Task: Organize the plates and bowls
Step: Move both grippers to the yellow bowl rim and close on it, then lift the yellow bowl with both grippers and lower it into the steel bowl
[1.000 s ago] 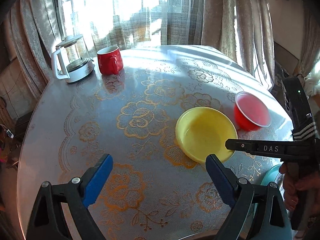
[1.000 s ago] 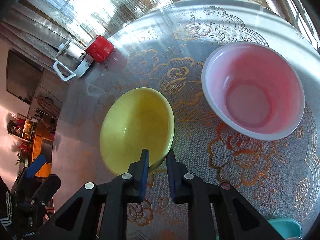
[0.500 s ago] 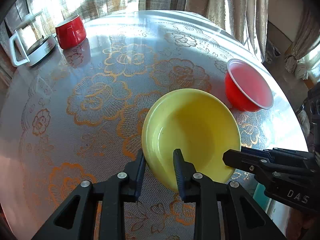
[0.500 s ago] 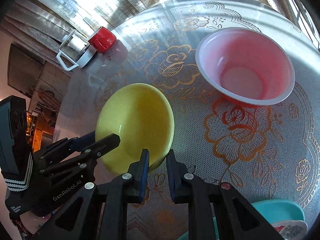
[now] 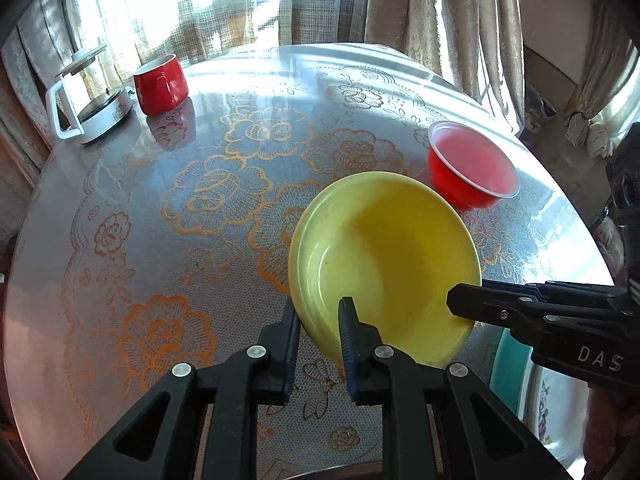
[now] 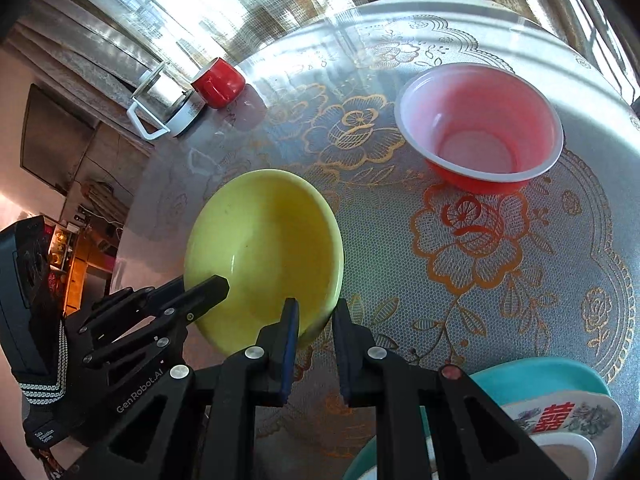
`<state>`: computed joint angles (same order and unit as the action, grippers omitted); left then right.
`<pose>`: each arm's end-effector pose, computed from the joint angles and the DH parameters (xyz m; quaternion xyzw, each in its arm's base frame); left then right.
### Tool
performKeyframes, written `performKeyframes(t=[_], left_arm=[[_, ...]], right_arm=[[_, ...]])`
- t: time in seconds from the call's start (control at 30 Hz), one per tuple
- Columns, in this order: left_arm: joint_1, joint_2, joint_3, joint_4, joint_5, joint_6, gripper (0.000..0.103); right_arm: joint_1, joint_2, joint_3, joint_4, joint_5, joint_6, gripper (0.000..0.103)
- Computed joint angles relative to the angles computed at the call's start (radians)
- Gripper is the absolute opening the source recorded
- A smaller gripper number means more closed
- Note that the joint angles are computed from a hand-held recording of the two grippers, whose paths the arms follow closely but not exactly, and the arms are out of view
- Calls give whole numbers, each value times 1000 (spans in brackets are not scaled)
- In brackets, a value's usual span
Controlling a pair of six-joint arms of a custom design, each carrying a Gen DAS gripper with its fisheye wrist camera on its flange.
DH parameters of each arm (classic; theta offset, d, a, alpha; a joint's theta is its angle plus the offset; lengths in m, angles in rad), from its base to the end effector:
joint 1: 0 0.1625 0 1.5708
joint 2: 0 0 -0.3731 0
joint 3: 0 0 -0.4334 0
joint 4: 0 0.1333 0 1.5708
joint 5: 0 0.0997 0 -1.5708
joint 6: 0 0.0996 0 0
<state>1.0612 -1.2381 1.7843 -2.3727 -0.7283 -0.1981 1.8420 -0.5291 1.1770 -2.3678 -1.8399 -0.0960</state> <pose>-0.1141 -0.6298 0.2511 0.0889 0.9023 -0.2497 0.3401 0.3120 -0.7234 0.0091 0.1706 -0.9734 0.0852 0.1268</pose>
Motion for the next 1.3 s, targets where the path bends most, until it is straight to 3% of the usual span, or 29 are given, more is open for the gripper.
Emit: performKeyframes(t=[0.6, 0.97, 1.3], left_arm=[[-192, -296, 343, -98, 130, -78, 19], [-247, -479, 515, -9, 132, -266, 20], [-269, -606, 609, 127, 120, -422, 20]], right_arm=[[51, -213, 316, -177, 74, -82, 17], [52, -291, 462, -211, 153, -67, 17], [59, -275, 493, -168, 146, -61, 18]])
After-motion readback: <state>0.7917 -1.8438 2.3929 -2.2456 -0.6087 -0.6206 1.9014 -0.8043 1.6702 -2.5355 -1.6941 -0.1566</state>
